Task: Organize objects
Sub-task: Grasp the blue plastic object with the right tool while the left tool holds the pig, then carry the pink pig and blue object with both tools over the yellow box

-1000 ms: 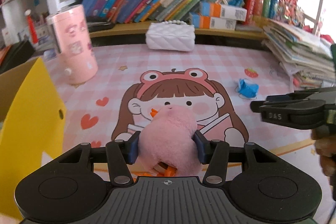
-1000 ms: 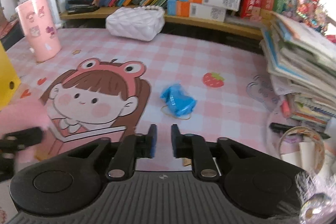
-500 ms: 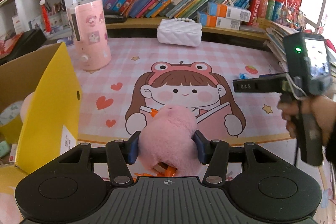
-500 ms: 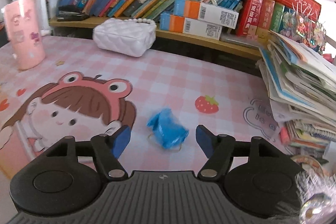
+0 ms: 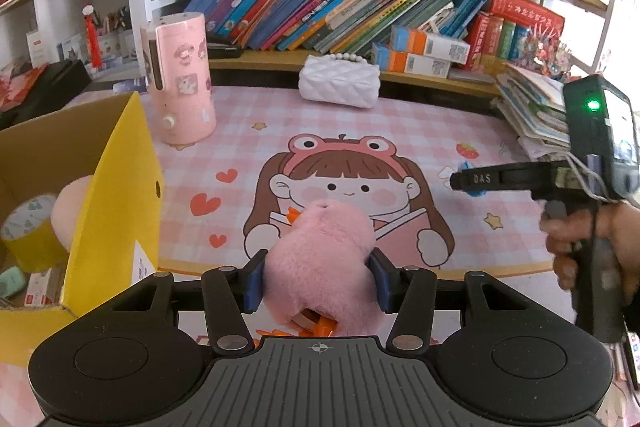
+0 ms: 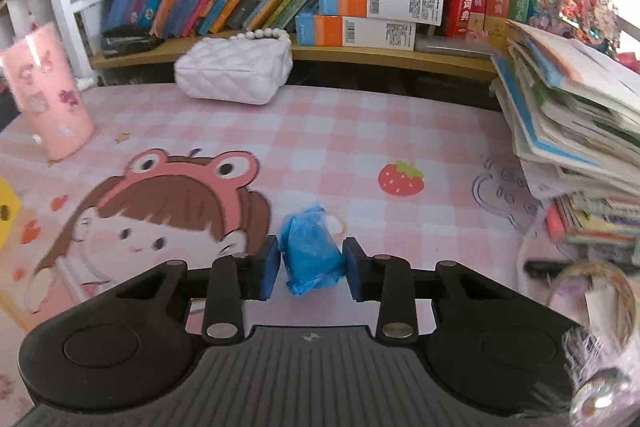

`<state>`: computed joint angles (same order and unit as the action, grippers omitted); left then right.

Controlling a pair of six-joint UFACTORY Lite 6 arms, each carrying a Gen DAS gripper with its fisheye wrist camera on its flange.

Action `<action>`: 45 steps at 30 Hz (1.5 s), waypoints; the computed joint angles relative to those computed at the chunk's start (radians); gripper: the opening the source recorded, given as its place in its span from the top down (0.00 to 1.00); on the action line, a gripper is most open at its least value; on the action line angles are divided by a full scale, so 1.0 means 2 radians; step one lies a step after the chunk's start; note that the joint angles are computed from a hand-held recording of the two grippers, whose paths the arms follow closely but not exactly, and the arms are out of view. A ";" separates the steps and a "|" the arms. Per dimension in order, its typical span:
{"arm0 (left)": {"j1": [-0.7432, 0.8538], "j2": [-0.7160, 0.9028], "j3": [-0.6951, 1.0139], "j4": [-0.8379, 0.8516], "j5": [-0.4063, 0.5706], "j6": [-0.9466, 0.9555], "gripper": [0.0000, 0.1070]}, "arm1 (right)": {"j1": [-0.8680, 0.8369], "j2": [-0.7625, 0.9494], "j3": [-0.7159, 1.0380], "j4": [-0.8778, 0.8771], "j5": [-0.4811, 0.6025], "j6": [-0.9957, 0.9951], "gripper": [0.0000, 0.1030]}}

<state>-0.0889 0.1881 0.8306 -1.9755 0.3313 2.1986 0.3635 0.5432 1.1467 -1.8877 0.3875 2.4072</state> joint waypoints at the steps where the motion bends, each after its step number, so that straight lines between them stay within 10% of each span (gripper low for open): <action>1: 0.005 -0.005 -0.005 0.008 0.006 -0.005 0.53 | 0.010 -0.017 -0.016 0.012 0.002 -0.001 0.69; 17: 0.179 -0.093 -0.093 0.200 0.161 -0.073 0.53 | 0.262 -0.146 -0.077 0.342 0.143 -0.117 0.69; 45: 0.577 -0.002 0.022 0.427 0.350 -0.055 0.53 | 0.475 0.241 0.515 0.542 0.331 -0.336 0.69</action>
